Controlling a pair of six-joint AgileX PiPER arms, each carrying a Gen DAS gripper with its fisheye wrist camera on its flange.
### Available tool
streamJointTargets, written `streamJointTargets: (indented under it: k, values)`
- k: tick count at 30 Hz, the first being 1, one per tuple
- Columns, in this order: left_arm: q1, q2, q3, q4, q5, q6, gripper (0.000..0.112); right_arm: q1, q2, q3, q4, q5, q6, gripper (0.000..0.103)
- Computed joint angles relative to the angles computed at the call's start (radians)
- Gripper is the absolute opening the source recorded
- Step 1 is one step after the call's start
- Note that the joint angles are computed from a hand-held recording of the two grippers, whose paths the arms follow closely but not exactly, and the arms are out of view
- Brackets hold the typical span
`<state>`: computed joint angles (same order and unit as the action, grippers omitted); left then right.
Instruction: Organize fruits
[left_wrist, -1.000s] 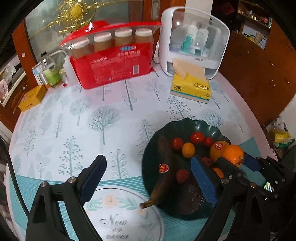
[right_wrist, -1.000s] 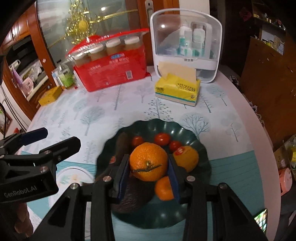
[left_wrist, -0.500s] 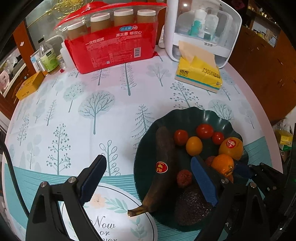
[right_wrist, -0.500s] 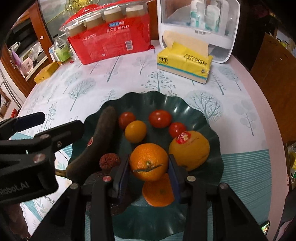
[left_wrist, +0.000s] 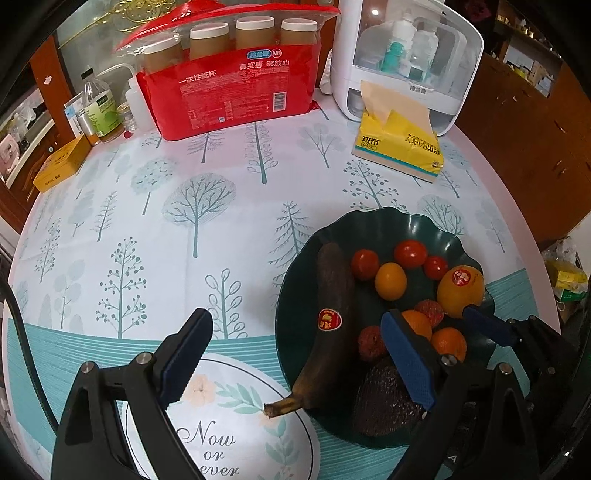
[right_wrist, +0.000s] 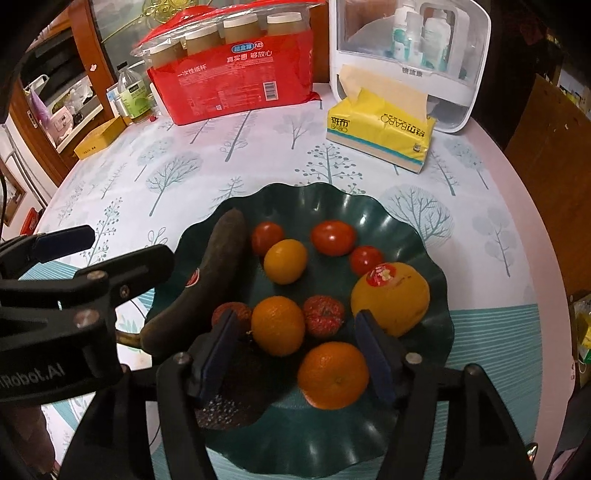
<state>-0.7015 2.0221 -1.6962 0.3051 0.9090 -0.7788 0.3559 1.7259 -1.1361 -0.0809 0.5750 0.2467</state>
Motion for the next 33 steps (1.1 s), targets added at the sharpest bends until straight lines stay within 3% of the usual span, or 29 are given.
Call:
streamJointTargets:
  k: [10,17,23,33]
  values:
    - [-0.028,-0.096,0.116,0.027,-0.022,-0.039,0.092,0.023,-0.085,0.061,-0.039,0.011,0.092,0.066]
    - [-0.082,-0.234,0.274,0.094,-0.019,-0.151,0.092,0.065,-0.207,0.143,-0.056,0.043,0.183,0.066]
    - [-0.160,-0.369,0.368,0.162,0.041,-0.255,0.092,0.148,-0.340,0.186,-0.109,0.117,0.297,0.066]
    - [-0.289,-0.539,0.441,0.271,0.219,-0.425,0.092,0.313,-0.485,0.165,-0.209,0.276,0.503,0.066]
